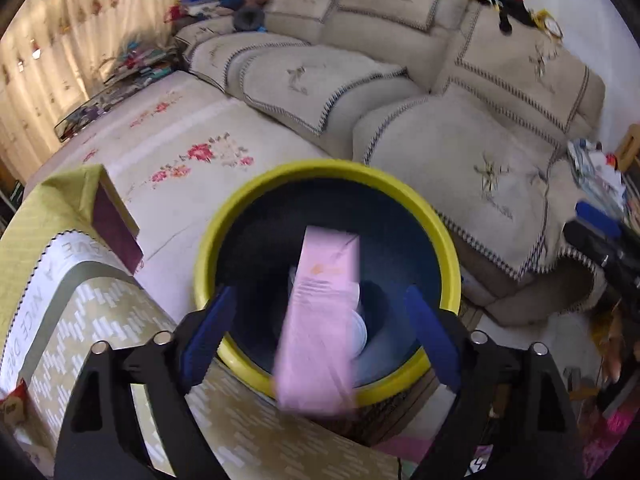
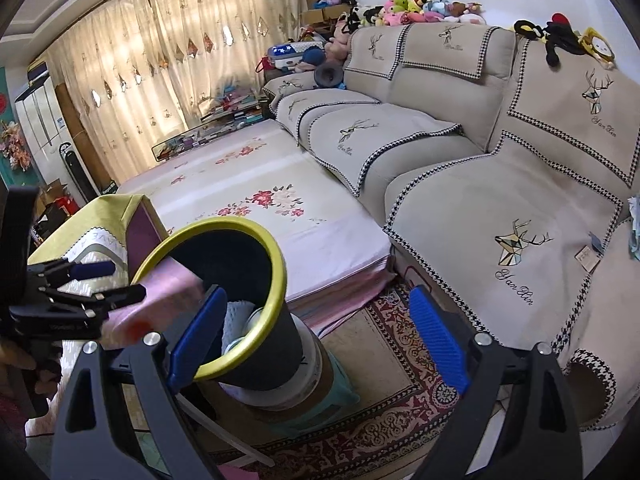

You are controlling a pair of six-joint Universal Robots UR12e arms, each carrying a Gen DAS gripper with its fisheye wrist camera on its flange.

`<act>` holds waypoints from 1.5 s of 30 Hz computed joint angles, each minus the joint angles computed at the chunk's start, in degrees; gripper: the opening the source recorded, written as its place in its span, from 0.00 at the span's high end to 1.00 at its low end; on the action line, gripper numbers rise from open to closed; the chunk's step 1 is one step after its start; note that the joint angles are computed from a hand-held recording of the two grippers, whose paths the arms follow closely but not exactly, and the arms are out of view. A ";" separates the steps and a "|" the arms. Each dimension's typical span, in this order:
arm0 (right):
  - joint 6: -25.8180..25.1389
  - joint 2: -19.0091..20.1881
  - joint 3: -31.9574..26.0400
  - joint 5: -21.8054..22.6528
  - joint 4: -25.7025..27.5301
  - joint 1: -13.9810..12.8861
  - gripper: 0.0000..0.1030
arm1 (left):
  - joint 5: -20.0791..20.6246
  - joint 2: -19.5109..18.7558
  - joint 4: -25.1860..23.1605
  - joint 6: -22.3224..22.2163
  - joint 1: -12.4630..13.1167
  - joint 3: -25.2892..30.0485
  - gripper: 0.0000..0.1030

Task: Collect trash
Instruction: 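Carry the pink carton over the bin and open the left gripper, then move the right gripper back over the table toward the red wrapper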

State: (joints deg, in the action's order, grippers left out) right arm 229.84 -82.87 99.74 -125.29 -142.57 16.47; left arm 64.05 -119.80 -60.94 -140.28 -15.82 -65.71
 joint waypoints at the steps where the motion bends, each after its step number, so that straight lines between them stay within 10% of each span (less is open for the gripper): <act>1: -0.14 0.20 -0.28 -0.05 0.02 0.23 0.15 | -0.46 0.31 0.48 -0.22 0.32 -0.27 0.17; 12: -4.50 4.34 -5.26 2.24 -1.48 1.99 0.14 | -9.99 11.16 24.25 -7.62 11.96 -14.55 0.05; 26: -17.80 18.03 -23.93 13.66 -3.47 5.39 0.14 | 0.65 11.83 46.07 -26.03 28.24 -20.72 0.05; 45: -27.83 37.30 -54.68 23.31 3.25 8.72 0.14 | 4.89 9.47 52.45 -29.62 30.94 -22.72 0.05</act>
